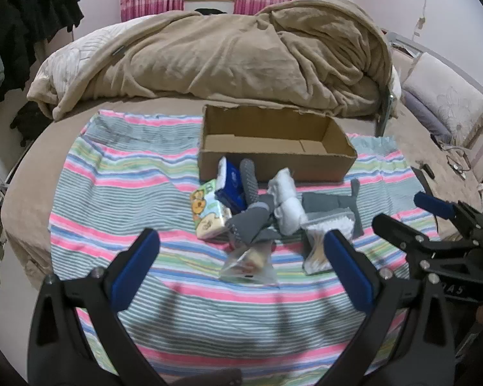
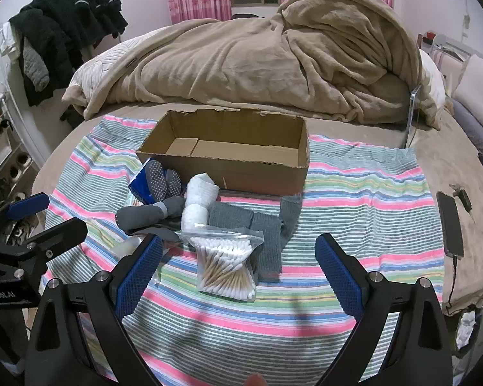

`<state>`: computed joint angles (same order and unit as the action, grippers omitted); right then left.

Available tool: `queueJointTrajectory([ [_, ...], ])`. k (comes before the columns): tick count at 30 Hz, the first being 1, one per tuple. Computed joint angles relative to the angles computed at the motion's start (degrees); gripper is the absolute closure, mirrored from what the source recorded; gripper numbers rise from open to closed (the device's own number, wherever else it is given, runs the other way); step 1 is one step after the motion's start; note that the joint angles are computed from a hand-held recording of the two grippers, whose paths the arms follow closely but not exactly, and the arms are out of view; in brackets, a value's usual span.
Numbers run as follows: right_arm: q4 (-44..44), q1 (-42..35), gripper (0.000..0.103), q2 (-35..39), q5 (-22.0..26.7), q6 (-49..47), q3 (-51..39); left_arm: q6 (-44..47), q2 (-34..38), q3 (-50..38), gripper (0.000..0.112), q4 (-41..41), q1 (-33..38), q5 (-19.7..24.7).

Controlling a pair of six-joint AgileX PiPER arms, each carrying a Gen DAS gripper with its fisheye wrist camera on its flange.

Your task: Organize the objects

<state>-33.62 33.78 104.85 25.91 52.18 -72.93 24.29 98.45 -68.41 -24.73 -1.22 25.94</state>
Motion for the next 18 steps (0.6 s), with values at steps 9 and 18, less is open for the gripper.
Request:
queueJointTrajectory([
  [9, 0.62, 0.05, 0.006, -0.77, 0.85, -0.48, -0.43, 5.44, -0.93, 1.41, 0.010, -4.78, 1.90, -1.41],
  [18, 0.24, 0.05, 0.006, -1.33, 0.11, 0.48, 0.42, 7.68, -1.31, 1.95, 0.010, -6.84, 2.54, -0.87],
])
